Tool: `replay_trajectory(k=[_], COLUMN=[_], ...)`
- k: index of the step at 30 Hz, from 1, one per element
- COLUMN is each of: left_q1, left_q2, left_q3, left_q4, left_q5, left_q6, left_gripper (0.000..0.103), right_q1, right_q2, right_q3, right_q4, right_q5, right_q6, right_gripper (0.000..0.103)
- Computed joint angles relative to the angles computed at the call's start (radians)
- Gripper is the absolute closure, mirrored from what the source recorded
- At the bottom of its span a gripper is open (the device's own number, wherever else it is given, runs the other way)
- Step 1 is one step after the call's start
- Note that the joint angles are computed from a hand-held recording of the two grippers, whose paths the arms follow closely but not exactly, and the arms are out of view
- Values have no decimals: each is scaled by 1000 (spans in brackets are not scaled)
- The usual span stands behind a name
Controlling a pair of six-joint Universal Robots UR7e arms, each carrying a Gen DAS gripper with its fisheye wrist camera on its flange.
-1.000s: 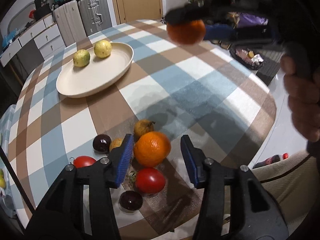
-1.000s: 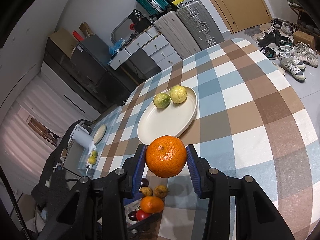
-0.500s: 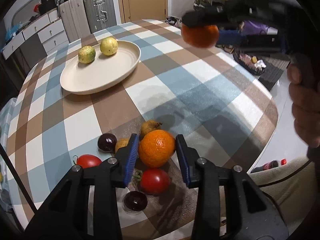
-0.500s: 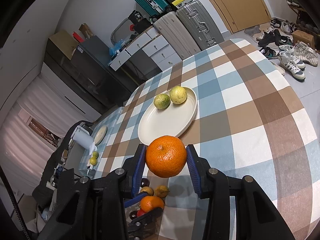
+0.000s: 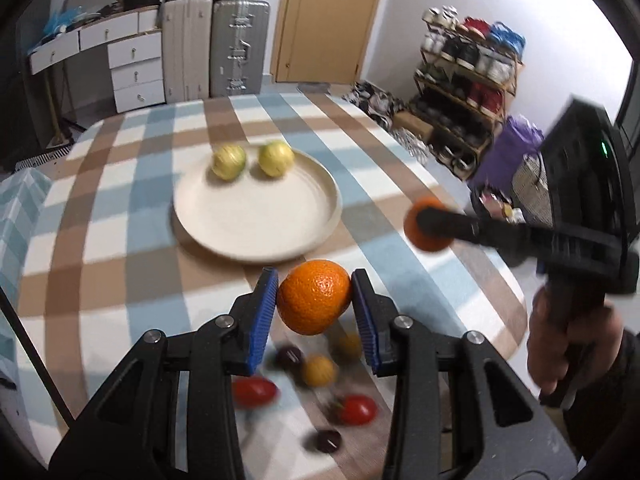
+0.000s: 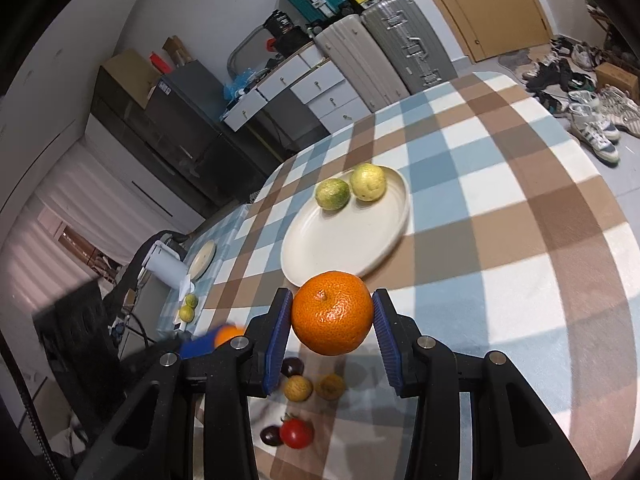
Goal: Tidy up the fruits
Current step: 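Carry both oranges onto the cream plate and open both tools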
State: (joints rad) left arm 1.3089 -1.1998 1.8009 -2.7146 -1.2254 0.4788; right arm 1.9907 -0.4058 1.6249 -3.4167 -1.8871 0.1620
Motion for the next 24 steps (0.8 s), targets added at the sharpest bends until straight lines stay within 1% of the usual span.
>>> replay_trajectory(k=[2,3,7,9,14,16,18,21,24], left_q1=[6,15,43,61,99,112,121,144,152], left_q2=[30,50,134,180,307,367,423,516,566], left_q3=[-69,-118,-280,-371,-588,-684,-767,-925,-998], left_q4=[23,46,110,159,272,324,366,473,507], left_q5=[7,0,-1,-12,-39,-44,-31,-55,-48], left_q6=[-6,-16,-35,-56,-60,-67,-83,-120,-120], left_gripper=[68,68,68,68,68,68,68,68,68], right_q1=[2,2,-3,-9,-24,-27,-31,-36,-46], right_q2=[17,28,81,113,201,246,291,356,403], right_q3=[-37,-60,-179,-253,-448,-544,-637,-766,-854], right_q4=[18,28,85,138,292,370,453,568,626], right_q5=[5,13,30,34,39,22,5,-27,-33], right_q6=[-15,-27,-68,-77,-112,-139,-164,-185,-205], right_gripper=[61,61,61,61,61,61,61,61,61])
